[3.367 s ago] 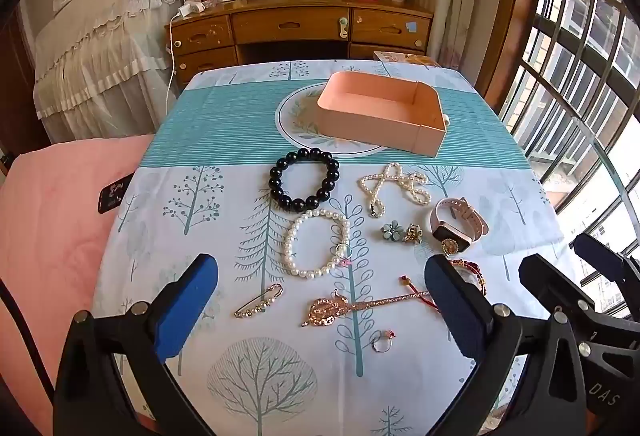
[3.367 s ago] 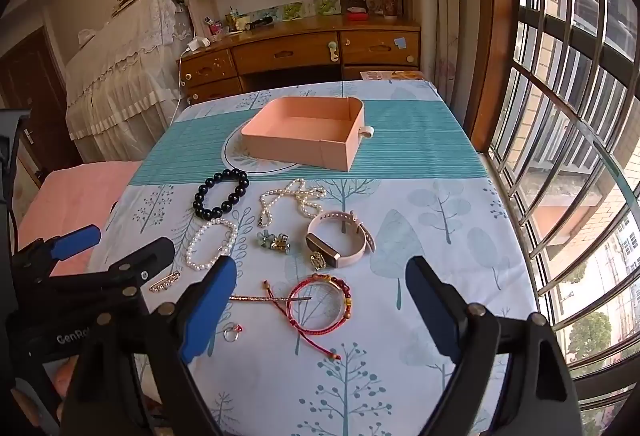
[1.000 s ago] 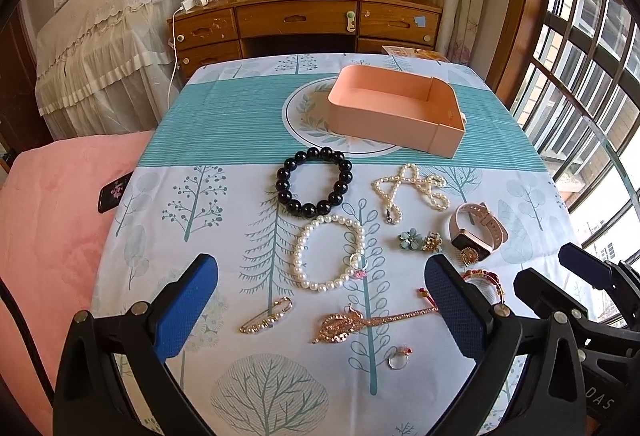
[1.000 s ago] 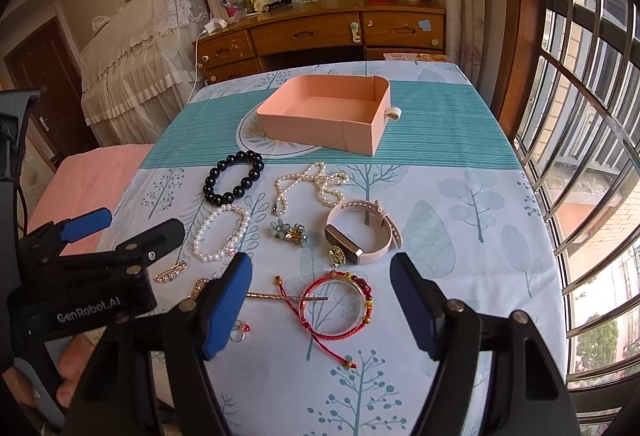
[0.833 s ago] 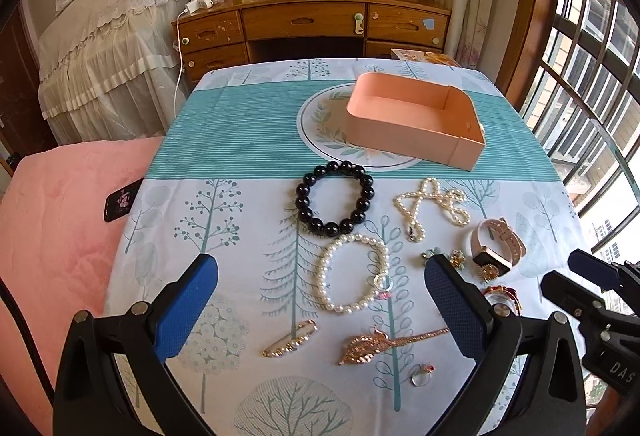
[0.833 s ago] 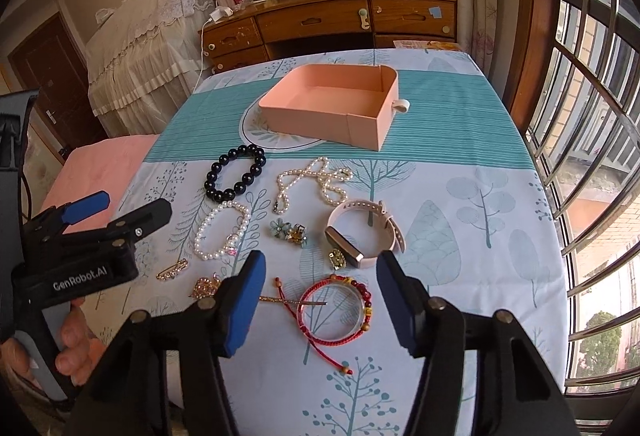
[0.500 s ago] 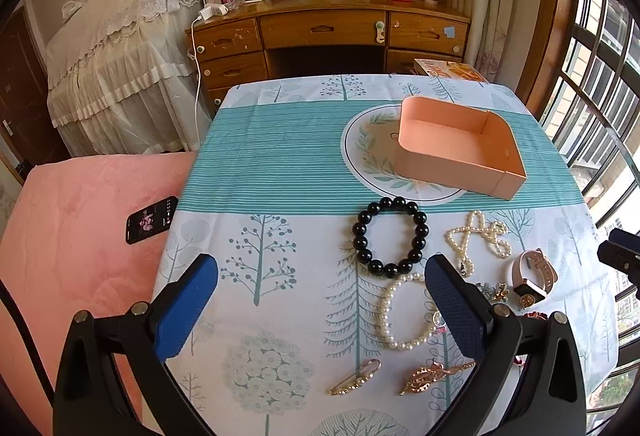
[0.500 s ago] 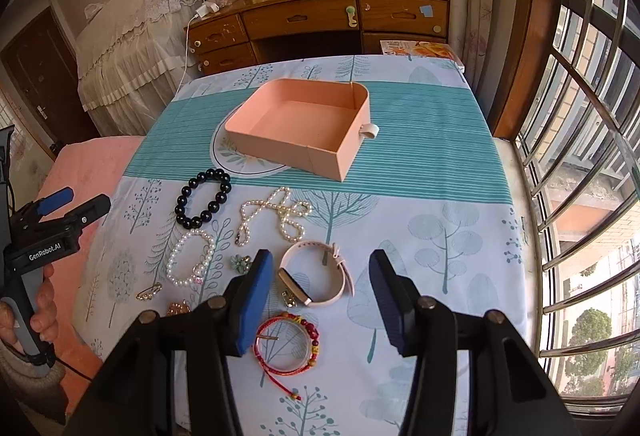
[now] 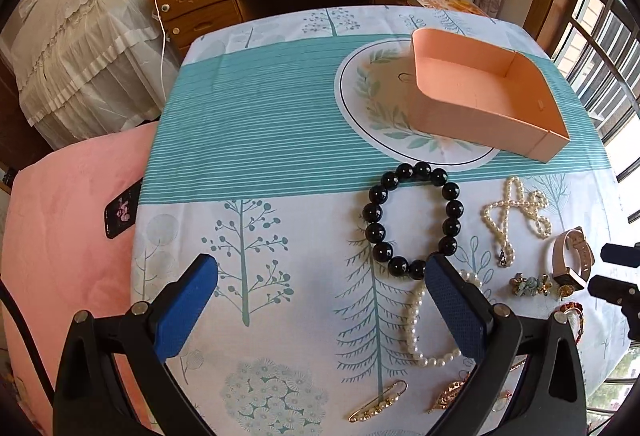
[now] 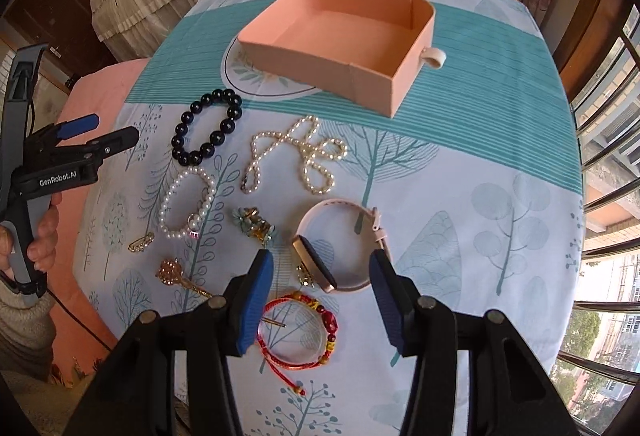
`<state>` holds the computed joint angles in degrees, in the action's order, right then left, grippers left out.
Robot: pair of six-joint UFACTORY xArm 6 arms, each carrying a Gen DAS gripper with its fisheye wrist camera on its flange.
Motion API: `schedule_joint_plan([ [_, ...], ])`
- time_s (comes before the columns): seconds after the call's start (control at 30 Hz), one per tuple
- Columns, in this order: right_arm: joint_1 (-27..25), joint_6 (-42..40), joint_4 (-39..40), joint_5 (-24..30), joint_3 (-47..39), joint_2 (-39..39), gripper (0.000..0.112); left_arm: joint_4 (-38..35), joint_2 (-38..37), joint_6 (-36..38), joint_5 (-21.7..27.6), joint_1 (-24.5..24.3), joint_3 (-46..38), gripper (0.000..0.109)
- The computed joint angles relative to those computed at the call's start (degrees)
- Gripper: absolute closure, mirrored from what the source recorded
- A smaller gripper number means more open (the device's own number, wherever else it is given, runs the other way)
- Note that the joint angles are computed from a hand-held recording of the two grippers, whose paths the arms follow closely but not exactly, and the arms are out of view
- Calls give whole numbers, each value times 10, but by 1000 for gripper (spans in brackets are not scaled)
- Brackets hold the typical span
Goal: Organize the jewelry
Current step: 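Grasp the black bead bracelet with the left tool while the right tool grasps the pink watch, then lower both held items into the pink box and open both tools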
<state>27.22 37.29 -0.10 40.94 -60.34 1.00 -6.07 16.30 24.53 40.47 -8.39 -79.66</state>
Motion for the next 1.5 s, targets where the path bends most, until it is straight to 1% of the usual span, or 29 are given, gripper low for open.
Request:
schedule_joint_plan([
  [0.07,-5,-7,23,0,-8,16,62,3,24,-8,18,-3,-27,6],
  [0.2,-18,60,-26,30,-35,39,62,29,66,-30,40,-13,-71,8],
  [0.4,-35,61,-31,71,-57,60,62,52,112,-45,71,-28,-121,10],
  [0.43,-35,57,-30,74,-59,63,68,55,118,-49,76,-31,-127,13],
  [0.47,-35,51,-28,80,-63,68,79,56,123,-49,83,-33,-134,14],
  [0.53,-34,38,-14,92,-72,78,92,52,134,-46,96,-35,-148,16],
  [0.6,-29,43,-32,99,-76,80,94,58,139,-49,97,-38,-153,17],
  [0.63,-29,39,-28,103,-78,81,99,58,139,-49,99,-39,-153,21],
  [0.67,-27,41,-35,103,-78,80,102,58,148,-49,106,-40,-166,24],
  [0.7,-26,39,-35,102,-77,80,102,58,158,-50,118,-40,-181,33],
  [0.77,-26,39,-34,94,-69,74,102,39,171,-42,140,-38,-204,43],
  [0.8,-26,39,-31,89,-65,70,102,23,180,-35,160,-35,-221,51],
  [0.83,-27,37,-27,80,-56,62,102,4,189,-29,184,-32,-240,62],
  [0.87,-26,40,-26,74,-50,56,102,9,193,-35,188,-32,-248,71],
  [0.9,-25,42,-25,67,-46,50,102,8,197,-37,196,-32,-257,96],
  [0.93,-25,44,-25,59,-37,38,102,9,205,-43,214,-32,-272,96],
  [1.07,-26,60,-44,39,-34,16,102,-7,216,-60,240,-28,-296,96],
  [1.27,-40,97,-78,-21,-47,-1,102,-71,173,-54,232,-22,-282,96],
  [1.43,-66,160,-118,-75,-92,38,102,-129,146,-47,237,-31,-308,96],
  [1.5,-82,172,-110,-101,-104,59,102,-143,134,-49,226,-40,-311,96],
])
